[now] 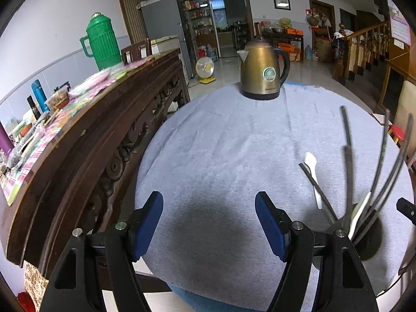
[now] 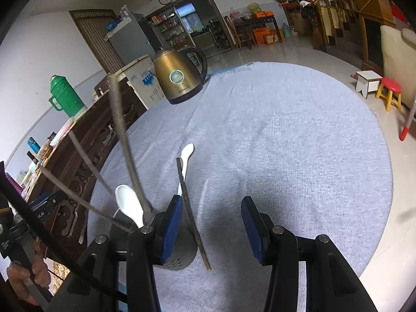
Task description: Organize utensils
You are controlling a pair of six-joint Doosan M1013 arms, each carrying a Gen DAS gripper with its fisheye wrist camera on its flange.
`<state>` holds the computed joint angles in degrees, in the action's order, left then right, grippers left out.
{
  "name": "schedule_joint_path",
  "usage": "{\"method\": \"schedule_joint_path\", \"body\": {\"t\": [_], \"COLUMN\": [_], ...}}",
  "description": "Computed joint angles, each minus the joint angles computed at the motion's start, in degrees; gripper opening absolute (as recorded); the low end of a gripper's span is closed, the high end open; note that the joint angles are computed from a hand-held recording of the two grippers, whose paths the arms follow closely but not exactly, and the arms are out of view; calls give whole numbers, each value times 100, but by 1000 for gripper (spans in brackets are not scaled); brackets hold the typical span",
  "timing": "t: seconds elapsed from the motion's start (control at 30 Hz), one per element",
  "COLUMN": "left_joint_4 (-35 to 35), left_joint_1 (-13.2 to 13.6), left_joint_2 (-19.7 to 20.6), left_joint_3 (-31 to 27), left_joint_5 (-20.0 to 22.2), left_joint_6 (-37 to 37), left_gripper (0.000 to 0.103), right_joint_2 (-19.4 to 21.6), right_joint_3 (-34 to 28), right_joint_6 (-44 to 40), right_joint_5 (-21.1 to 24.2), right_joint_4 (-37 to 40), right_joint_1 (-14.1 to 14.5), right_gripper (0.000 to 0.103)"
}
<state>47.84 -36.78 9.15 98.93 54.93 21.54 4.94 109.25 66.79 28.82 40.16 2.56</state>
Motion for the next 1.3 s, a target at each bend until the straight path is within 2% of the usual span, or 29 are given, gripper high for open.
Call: {"method": "schedule_joint_path", "body": {"t": [0.3, 0.5, 0.6, 0.73, 0.8, 0.87, 1.0, 1.03, 1.07, 1.2, 1.3], "left_joint_4": [-1116, -2348, -2904, -4174, -4442, -4416, -4442, -4403, -4373, -4350, -4383], "left_joint_1": [529, 851, 972, 1155, 1188, 1185, 1188, 1184, 1202, 1248, 1286], "left_joint_2": [371, 778, 1032, 1411, 1557, 1635, 1625, 1619, 1628, 1653, 1630], "left_joint_3": [-347, -797, -1063, -1460, -1631, -1735, -1727, -1714, -1733, -1731, -1677], "left_joint_5": [-463, -916, -952, -878, -770, -688, -762, -753, -712, -618, -611], "left_joint_6": [963, 2335, 2942, 4032, 4262, 4236, 4225, 4199, 4193, 4112, 4091], "left_gripper": [74, 74, 74, 74, 74, 74, 74, 74, 74, 74, 74], "right_joint_2": [422, 574, 633, 683, 739, 853, 1277, 1399, 1559, 2154, 2510], "right_joint_3": [-264, -313, -328, -336, -358, -452, -857, -996, -1181, -1874, -2327], "right_joint_6": [183, 292, 229, 187, 40, -274, -980, -1105, -1255, -1412, -1347], "right_joint_5": [382, 452, 530, 551, 649, 954, 1871, 2095, 2387, 3532, 4095], "right_joint_4": [171, 134, 227, 257, 435, 706, 1196, 1240, 1289, 1370, 1175], "right_joint_1": [-189, -249, -291, -320, -362, -414, -496, -493, -480, -387, -266], "right_gripper": [50, 50, 50, 50, 50, 50, 47, 40, 37, 35, 29]}}
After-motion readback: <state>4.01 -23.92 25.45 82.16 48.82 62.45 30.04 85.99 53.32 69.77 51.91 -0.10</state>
